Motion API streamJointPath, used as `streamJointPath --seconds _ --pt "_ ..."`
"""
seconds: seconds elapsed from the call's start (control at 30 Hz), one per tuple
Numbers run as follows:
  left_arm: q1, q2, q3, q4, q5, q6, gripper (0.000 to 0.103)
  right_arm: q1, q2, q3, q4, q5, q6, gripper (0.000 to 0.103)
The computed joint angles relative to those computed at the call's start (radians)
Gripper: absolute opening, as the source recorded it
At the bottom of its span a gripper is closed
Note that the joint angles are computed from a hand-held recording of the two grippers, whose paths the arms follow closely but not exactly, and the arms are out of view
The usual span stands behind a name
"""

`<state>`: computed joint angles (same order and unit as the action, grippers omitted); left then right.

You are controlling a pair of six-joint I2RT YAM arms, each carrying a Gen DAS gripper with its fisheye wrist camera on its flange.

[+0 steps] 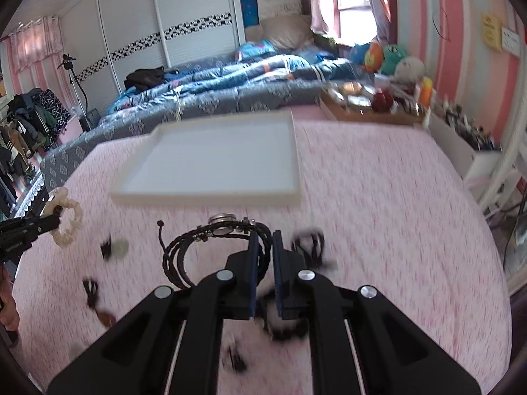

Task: Organize jewelry
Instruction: 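Carry the flower scrunchie in the left tool and the bracelet in the right tool over the white tray, then open the left tool to drop the scrunchie while the right tool releases the bracelet into the tray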

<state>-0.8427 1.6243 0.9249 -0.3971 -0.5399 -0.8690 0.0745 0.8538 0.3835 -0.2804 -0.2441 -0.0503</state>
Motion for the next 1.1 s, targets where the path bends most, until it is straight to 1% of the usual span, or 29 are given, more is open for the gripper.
streamJointPath --seconds 0.07,0.1,0.2,0.27,0.33,0.37,0.43,0.5,0.57,0.6,0.7,0.77,0.83,0.9,0.97,1.0,1.1 --pt "0.061 0.038 0.069 0.01 0.034 0.066 0.013 0.035 0.078 0.053 0.049 0.018 0.027 0.008" --pt "0.083 0.053 0.093 0.012 0.05 0.082 0.013 0.058 0.127 0.089 0.08 0.037 0.042 0.008" --pt "0.177 0.128 0.203 0.017 0.147 0.147 0.013 0.098 0.292 0.217 0.138 0.078 0.074 0.008" --pt "0.231 0.209 0.305 -0.001 0.193 0.194 0.013 0.112 0.394 0.303 0.152 0.09 0.092 0.008" --pt "0.275 0.298 0.42 -0.025 0.216 0.234 0.014 0.121 0.529 0.421 0.159 0.098 0.112 0.008" --pt "0.292 0.336 0.461 -0.026 0.23 0.252 0.014 0.125 0.562 0.444 0.168 0.101 0.118 0.008" --pt "0.33 0.423 0.559 -0.029 0.266 0.282 0.015 0.136 0.679 0.544 0.175 0.123 0.122 0.008" --pt "0.36 0.513 0.659 -0.047 0.295 0.29 0.015 0.151 0.793 0.63 0.183 0.156 0.128 0.008" --pt "0.386 0.619 0.773 -0.075 0.304 0.298 0.015 0.152 0.911 0.715 0.189 0.147 0.137 0.008" --pt "0.397 0.662 0.823 -0.087 0.304 0.301 0.015 0.151 0.917 0.726 0.174 0.142 0.132 0.008" --pt "0.425 0.81 1.014 -0.149 0.323 0.302 0.015 0.156 1.056 0.837 0.163 0.134 0.137 0.008" --pt "0.436 0.892 1.134 -0.21 0.327 0.306 0.015 0.172 1.127 0.901 0.161 0.172 0.133 0.008" --pt "0.449 0.969 1.25 -0.268 0.329 0.304 0.015 0.177 1.204 0.986 0.121 0.182 0.143 0.008" --pt "0.454 1.024 1.342 -0.309 0.335 0.303 0.015 0.181 1.272 1.069 0.069 0.189 0.152 0.008" --pt "0.46 1.086 1.45 -0.353 0.326 0.313 0.015 0.195 1.316 1.114 0.053 0.227 0.146 0.008" --pt "0.462 1.103 1.48 -0.366 0.328 0.316 0.015 0.199 1.331 1.132 0.045 0.241 0.144 0.008" --pt "0.467 1.182 1.617 -0.434 0.347 0.316 0.015 0.206 1.404 1.22 -0.016 0.258 0.142 0.008"
